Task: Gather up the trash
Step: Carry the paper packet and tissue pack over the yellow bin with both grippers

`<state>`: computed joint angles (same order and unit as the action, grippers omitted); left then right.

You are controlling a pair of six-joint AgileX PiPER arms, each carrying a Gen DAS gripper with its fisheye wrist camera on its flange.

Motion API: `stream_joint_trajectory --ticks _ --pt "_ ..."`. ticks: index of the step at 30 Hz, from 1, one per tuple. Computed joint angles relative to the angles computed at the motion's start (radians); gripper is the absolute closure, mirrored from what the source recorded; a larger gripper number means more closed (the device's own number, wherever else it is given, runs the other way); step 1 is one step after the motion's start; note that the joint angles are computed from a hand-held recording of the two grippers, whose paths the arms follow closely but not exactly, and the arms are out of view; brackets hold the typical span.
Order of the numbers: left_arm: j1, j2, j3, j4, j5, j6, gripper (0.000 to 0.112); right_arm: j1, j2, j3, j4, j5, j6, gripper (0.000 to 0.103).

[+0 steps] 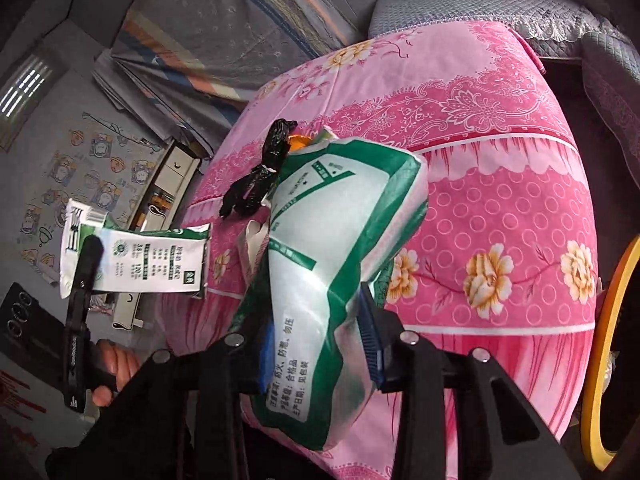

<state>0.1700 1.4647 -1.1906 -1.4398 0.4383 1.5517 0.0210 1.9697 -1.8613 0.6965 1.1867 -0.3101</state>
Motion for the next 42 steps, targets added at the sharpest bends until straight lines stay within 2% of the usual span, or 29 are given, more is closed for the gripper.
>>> stream_joint_trajectory --ticks 3,7,13,19,25,29,31,36,40,42 --pt "-0.092 0.010 -0.047 0.113 -0.048 -0.135 0.087 -0.075 -0.108 0.163 0.101 -0.048 -0.099 0.069" --pt "-0.239 0.040 -0.131 0.392 -0.109 -0.419 0.087 -0.202 -0.182 0.288 0.206 -0.057 -0.192 0.069" --pt "-0.435 0.115 -0.268 0.753 -0.113 -0.766 0.087 -0.417 -0.273 0.435 0.325 -0.073 -0.323 0.069" --pt "-0.594 0.205 -0.393 1.002 -0.102 -0.994 0.087 -0.633 -0.336 0.555 0.411 -0.122 -0.450 0.069" --pt "-0.698 0.322 -0.546 1.094 -0.049 -1.078 0.087 -0.778 -0.357 0.630 0.438 -0.163 -0.514 0.069" --pt "-0.763 0.374 -0.593 1.156 -0.056 -1.113 0.087 -0.817 -0.354 0.671 0.439 -0.232 -0.549 0.069" --pt "-0.784 0.397 -0.614 1.146 -0.053 -1.101 0.087 -0.848 -0.345 0.687 0.452 -0.236 -0.571 0.069" --pt "-0.817 0.487 -0.709 1.160 -0.023 -1.129 0.087 -0.858 -0.330 0.735 0.465 -0.325 -0.609 0.069" --pt "-0.835 0.609 -0.883 1.192 0.071 -1.172 0.087 -0.848 -0.324 0.769 0.477 -0.392 -0.637 0.069" --pt "-0.852 0.674 -0.972 1.253 0.103 -1.219 0.087 -0.834 -0.325 0.783 0.468 -0.441 -0.633 0.069"
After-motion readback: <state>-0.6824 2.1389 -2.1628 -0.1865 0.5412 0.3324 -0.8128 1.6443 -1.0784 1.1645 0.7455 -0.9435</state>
